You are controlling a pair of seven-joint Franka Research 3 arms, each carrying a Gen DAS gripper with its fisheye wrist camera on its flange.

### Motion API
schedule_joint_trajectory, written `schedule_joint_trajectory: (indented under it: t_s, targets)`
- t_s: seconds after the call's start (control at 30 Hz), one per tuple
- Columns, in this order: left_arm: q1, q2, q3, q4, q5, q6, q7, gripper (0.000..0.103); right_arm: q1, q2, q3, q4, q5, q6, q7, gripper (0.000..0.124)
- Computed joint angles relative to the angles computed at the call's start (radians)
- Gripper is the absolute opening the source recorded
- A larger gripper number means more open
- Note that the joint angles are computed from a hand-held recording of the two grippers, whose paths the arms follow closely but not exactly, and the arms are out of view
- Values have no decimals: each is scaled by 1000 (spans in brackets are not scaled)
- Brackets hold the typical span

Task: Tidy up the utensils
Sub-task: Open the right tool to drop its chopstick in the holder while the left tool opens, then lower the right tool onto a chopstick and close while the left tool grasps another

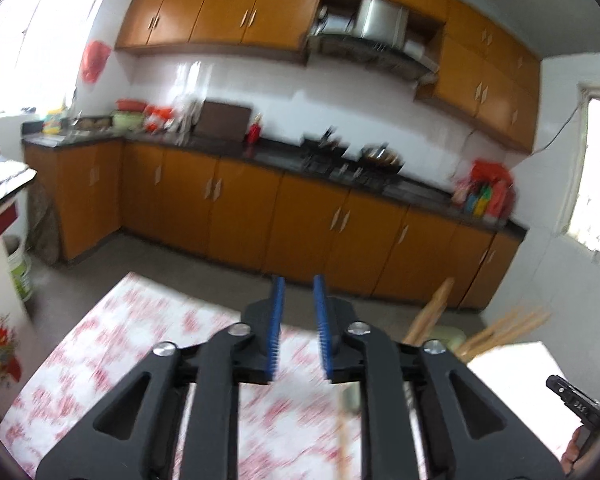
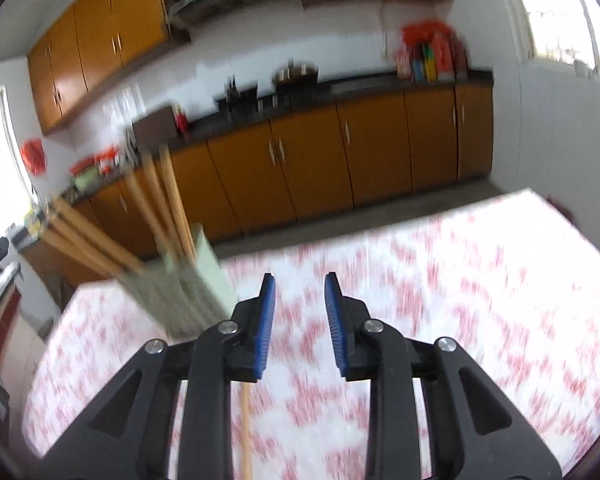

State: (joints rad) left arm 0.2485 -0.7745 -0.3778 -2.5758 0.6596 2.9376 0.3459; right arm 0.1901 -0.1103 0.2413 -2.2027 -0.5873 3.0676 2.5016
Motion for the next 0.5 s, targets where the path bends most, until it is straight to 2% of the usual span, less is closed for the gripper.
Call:
schedule_joint_trajectory:
  t_s: [0.1, 0.2, 0.3, 0.5]
  targets:
    - [-119, 33, 84, -78, -51, -46, 78, 26, 112, 27, -55, -60, 247, -5, -236, 28]
    - [-194, 67, 122, -130, -97, -64, 134, 28, 216, 66, -81, -87, 535, -11, -504, 28]
    - [-270, 109, 161, -169, -160, -52, 185, 28, 252, 102, -63, -83, 607, -30, -591, 28]
    - [-336, 154, 164, -207, -240, 0, 232, 36, 296, 151, -77, -51, 479, -80, -495, 27]
